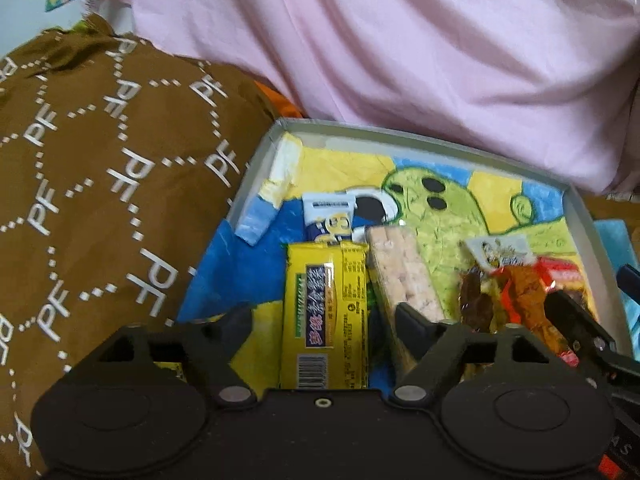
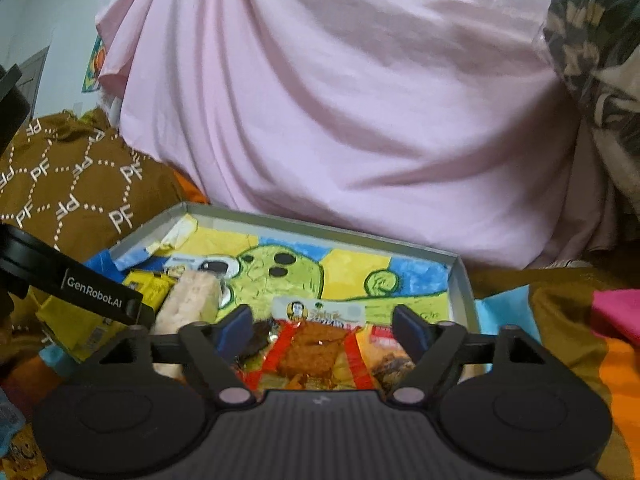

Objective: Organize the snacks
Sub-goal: 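Lower the wafer pack and red bag into the grey tray and open both tools, then move both tools back over the blue candy pack and gold snack bag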

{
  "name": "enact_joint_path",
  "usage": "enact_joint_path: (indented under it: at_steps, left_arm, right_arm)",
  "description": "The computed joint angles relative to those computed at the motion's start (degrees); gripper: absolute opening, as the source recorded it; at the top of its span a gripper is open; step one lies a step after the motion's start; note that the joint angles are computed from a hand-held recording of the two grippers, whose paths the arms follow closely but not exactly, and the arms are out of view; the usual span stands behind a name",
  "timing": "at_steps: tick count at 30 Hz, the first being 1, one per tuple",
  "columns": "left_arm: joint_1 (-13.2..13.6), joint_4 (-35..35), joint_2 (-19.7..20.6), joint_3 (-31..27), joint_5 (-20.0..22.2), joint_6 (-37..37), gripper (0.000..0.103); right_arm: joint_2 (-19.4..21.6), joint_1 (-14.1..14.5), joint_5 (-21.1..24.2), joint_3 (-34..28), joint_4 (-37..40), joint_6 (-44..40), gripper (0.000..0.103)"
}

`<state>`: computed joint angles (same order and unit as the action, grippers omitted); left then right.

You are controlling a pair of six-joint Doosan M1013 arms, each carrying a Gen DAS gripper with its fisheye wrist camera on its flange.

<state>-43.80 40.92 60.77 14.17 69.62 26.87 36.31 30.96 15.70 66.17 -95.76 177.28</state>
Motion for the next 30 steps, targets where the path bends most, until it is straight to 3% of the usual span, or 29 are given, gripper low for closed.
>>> enact_joint_path:
  at_steps: [7,16,20,30]
  left_arm:
    - [-1.58,7.36,-5.93,10.60,-4.42,-6.49,0.101]
    - [-3.84,14.02,-13.94,24.20,-7.91,-13.31,0.102]
    - [-4.77,15.44,-16.94,29.41,-8.40,-16.21,0.102]
    - [-6.82,17.10,-22.96,40.14,-7.89,-20.37,0.102]
  right_arm:
    - [-2.82,0.94,3.13,4.38,-15.78,17.77,0.100]
    - [-7.51,2.24,6.85,11.45,-28.04,31.68,0.103]
    - [-9.21,3.04,6.89,14.13,-29.66,35.97,0.103]
    - [-12.52,5.88,8.26,19.58,-29.02,36.66,0.103]
